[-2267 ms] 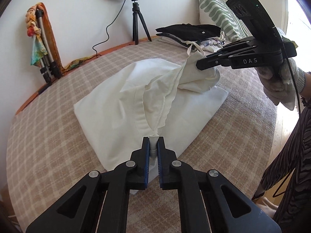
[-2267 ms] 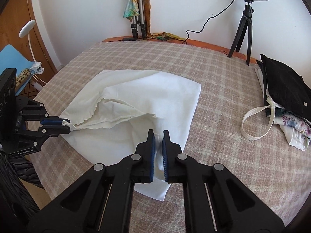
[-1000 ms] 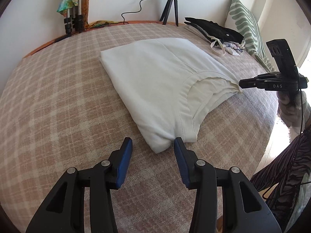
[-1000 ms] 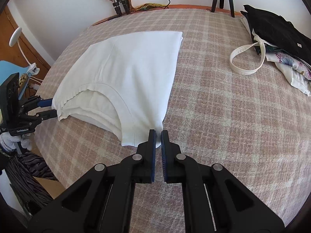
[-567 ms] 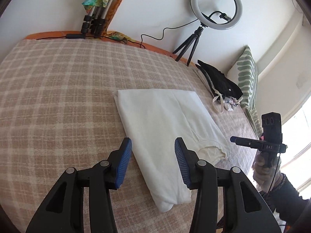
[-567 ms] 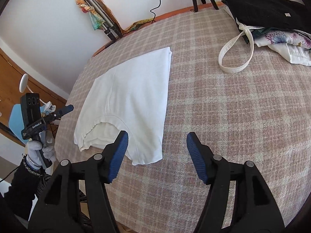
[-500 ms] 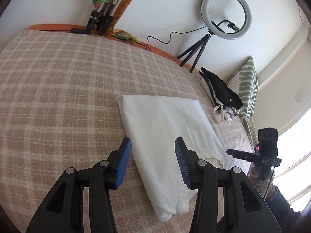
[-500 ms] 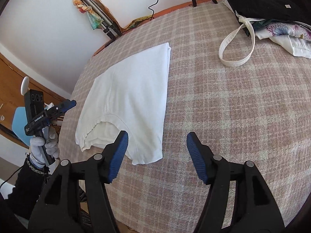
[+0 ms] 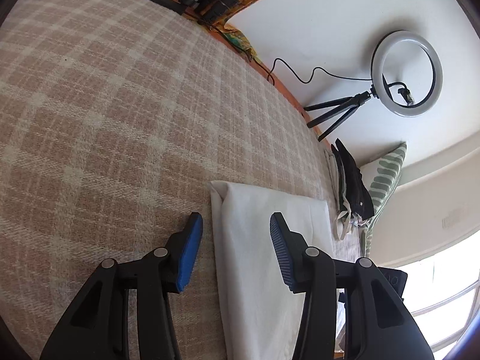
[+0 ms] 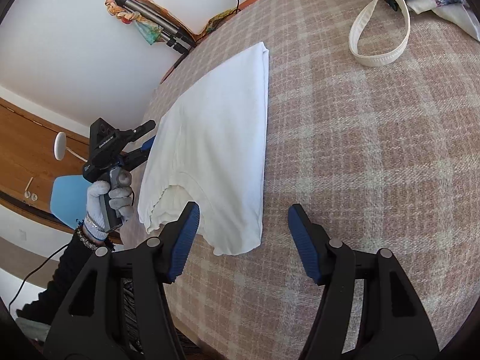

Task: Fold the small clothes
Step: 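Grasp the folded shirt bundle with both grippers and lift it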

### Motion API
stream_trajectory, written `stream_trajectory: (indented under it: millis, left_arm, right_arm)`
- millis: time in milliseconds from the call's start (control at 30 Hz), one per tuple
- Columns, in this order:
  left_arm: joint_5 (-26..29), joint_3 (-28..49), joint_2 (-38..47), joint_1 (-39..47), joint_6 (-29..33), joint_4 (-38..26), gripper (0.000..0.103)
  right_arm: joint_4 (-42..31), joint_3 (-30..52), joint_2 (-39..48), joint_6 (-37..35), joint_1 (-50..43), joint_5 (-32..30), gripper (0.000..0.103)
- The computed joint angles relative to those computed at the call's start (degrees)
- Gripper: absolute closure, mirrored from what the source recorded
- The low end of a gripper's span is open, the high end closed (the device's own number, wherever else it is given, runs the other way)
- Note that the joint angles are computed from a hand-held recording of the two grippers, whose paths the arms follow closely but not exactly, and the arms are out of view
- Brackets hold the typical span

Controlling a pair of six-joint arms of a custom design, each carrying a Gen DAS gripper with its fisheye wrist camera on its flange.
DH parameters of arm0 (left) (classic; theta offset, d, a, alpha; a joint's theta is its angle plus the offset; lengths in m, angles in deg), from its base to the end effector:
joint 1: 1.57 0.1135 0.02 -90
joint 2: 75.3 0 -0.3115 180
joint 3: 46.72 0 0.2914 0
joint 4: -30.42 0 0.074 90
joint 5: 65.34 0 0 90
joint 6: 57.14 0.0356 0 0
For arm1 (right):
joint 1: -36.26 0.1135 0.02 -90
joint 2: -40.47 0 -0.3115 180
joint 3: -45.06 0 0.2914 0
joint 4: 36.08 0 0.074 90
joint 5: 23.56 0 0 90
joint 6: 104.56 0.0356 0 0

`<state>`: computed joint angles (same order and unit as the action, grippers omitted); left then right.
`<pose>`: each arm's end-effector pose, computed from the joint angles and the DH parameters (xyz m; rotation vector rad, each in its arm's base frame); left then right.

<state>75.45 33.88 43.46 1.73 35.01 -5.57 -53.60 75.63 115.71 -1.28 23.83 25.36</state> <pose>0.4262 -0.0031 0.1137 0.1445 2.5799 -1.2056 0.1954 -0.0191 0.1207 0.3315 2.4996 0.9453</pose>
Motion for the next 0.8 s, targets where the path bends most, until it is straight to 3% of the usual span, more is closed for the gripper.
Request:
stream_trajectory:
  millis: [67,200,333,367,400,500,600,700,800]
  left_arm:
    - [0.23,0.57,0.45,-0.29,-1.24,0.97,0.058]
    - [0.71,1.26,1.03,-1.67,-0.86,1.40,0.059]
    - [-1.12,0.84,0.26,-2.86,-0.40,2.47,0.062]
    - [-1.90,0.75,0.12,-3.13,-0.41,2.92,0.073]
    - [-2.62,0.56,-0.10,-3.39,-0.08,3.13,0.091]
    - [-6.17,-2.01,-2.63,-4.53,1.80,6.21,0.095]
    - [-10.15,-5.26,-6.49,-6.32,4.95,9.65,0.096]
    - [-11.91,-8.43,-10.37,-7.44,6.74,13.09,0.097]
    - [-11.73,-10.32,-13.07,-7.82,7.16,14.84,0.097]
  right_arm:
    - [2.15,0.07,1.81,0.59,-0.53,-1.77,0.038]
    - [6.87,1.43,8.03,3.05,-0.06,-5.38,0.048]
    - [10.86,2.32,9.22,6.74,3.84,-2.27,0.054]
    - [11.94,2.48,9.93,7.66,4.81,-1.51,0.061]
    - [12.49,2.68,10.33,8.34,5.56,-0.63,0.072]
    - [9.21,2.78,7.26,8.67,8.49,4.71,0.087]
    - [5.10,3.01,2.16,7.28,12.73,12.98,0.090]
    - [0.00,4.62,-3.52,5.94,22.32,27.63,0.091]
    - [-3.51,5.98,-7.13,5.63,29.87,37.98,0.091]
